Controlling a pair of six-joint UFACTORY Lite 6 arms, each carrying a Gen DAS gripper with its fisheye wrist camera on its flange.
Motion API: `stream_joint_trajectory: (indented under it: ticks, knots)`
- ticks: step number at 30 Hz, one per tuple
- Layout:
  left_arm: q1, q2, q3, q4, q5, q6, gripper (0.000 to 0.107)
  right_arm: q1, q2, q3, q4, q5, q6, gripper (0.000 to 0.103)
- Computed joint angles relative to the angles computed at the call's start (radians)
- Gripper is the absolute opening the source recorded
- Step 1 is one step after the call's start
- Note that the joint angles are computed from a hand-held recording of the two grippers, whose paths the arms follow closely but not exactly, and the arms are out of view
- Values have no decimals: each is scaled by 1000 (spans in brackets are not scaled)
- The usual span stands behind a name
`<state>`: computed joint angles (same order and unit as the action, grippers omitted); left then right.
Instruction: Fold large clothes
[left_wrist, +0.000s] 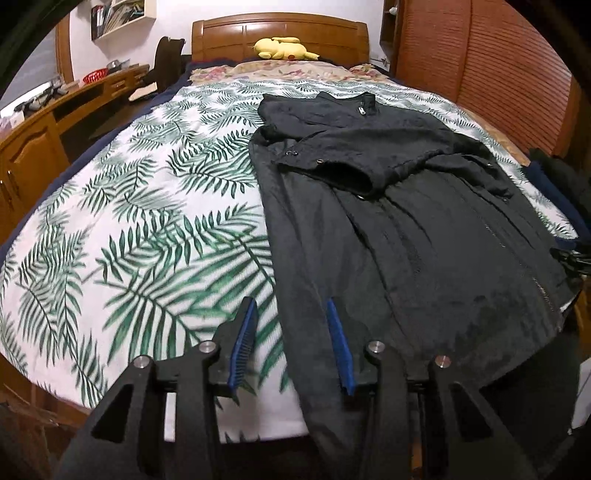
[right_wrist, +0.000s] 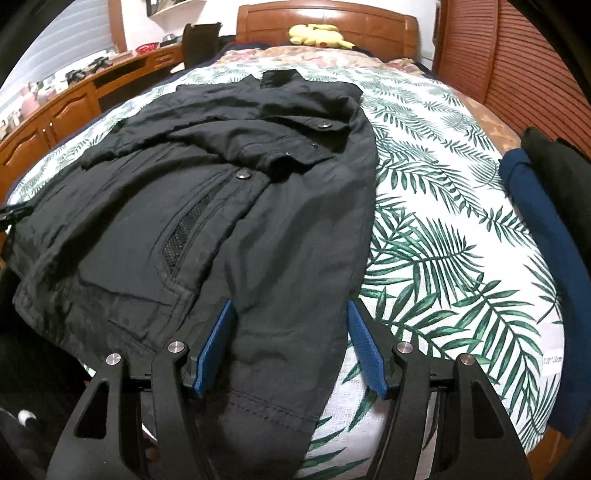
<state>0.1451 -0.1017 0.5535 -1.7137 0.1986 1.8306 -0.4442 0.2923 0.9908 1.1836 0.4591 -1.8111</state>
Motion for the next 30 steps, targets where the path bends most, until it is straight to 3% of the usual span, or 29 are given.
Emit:
stream_joint_trajectory:
  ticks: [4, 13, 16, 17, 18, 19, 20, 23, 30]
  knots:
    - [31, -59, -47, 155, 63, -153, 38, -1, 4, -3, 12, -1, -17, 65]
    - [73, -117, -100, 234, 133, -213, 34, -42, -36, -17, -148, 78, 92, 63]
    - [73, -118, -104, 227, 137, -201, 17, -53, -33, -30, -138, 114, 94, 52]
    - [70, -121, -100, 247, 133, -225, 9, -49, -37, -37, -124, 114, 80, 45]
    - [78, -131, -90, 293, 150, -272, 6, -45, -43, -41, -111, 114, 69, 38]
    - [86, -143, -82, 322, 169, -303, 4, -44, -48, -37, -103, 125, 71, 23]
    - [85, -169, -76, 357, 175, -342, 4, -49, -45, -26, -103, 147, 81, 18]
    - [64, -257, -45, 511, 166, -509, 4, -77, -55, 17, -84, 250, 104, 13]
    - [39, -471, 61, 858, 244, -862, 3, -157, -193, 103, -40, 481, 209, 9]
